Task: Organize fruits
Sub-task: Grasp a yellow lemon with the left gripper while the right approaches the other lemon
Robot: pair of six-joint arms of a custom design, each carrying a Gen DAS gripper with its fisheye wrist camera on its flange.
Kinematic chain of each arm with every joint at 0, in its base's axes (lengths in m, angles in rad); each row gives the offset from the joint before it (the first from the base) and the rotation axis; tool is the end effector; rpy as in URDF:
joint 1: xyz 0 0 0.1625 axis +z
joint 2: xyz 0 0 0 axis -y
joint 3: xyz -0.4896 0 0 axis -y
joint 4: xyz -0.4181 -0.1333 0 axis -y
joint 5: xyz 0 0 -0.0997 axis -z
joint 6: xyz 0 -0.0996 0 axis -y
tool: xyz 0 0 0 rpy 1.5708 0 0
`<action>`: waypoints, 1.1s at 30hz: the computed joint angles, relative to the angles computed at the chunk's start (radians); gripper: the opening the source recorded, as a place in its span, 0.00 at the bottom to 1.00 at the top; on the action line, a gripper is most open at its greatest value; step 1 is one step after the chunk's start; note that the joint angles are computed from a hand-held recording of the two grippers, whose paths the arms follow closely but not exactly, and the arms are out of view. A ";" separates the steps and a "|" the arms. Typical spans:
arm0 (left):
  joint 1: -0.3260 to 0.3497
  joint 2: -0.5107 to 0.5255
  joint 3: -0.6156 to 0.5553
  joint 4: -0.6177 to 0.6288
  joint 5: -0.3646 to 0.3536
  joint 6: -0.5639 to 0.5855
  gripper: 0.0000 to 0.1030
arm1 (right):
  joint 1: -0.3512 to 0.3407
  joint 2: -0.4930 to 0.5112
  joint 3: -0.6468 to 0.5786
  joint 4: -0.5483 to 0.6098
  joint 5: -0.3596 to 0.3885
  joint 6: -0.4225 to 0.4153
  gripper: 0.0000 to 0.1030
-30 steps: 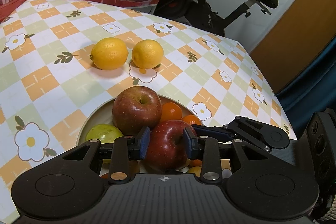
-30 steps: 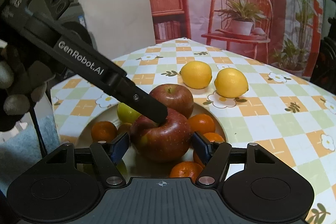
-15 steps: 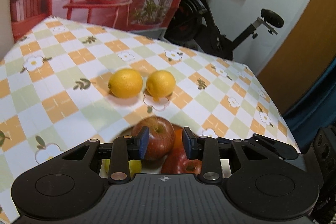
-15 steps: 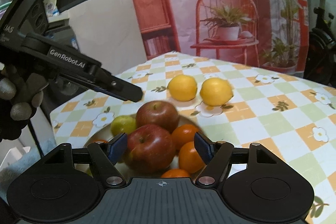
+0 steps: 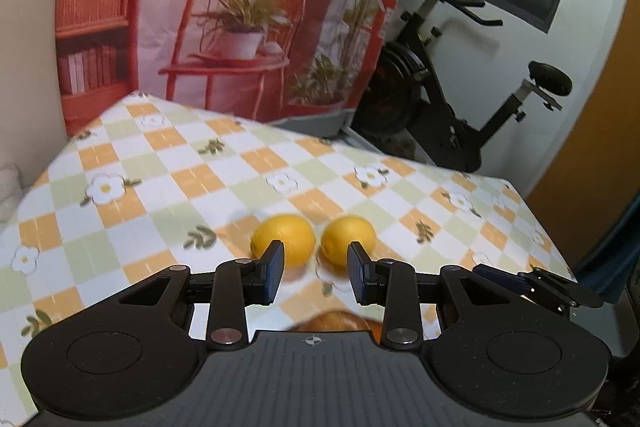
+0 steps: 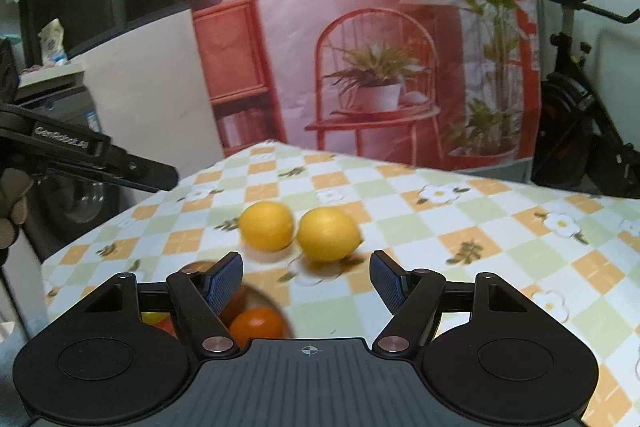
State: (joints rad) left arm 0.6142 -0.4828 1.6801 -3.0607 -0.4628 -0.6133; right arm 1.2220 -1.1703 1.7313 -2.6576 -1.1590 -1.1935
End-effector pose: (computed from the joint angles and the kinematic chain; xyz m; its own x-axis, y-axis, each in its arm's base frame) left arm -0.4394 -0.5820 -0.0133 -0.8333 -0.1409 -0.5346 0.3704 0.5756 -0.7290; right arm -0.0686 -0.6954 0.3620 -0.6174 -0.7098 0.3391 -0.7556 0.4151 -0.5068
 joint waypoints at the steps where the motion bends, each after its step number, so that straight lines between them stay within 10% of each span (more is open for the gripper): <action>1: 0.001 0.004 -0.009 -0.004 0.008 0.012 0.36 | 0.003 0.007 -0.006 -0.012 0.000 0.006 0.65; 22: 0.074 0.095 -0.186 -0.054 0.039 0.169 0.36 | 0.057 0.169 -0.147 -0.070 -0.094 0.013 0.65; 33: 0.144 0.115 -0.263 0.025 -0.094 0.107 0.36 | 0.082 0.238 -0.211 0.010 -0.164 -0.029 0.65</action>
State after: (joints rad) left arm 0.7582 -0.3677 1.4173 -3.0359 -0.5564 -0.5066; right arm 1.3036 -0.9321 1.5198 -2.6480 -1.3229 -1.2222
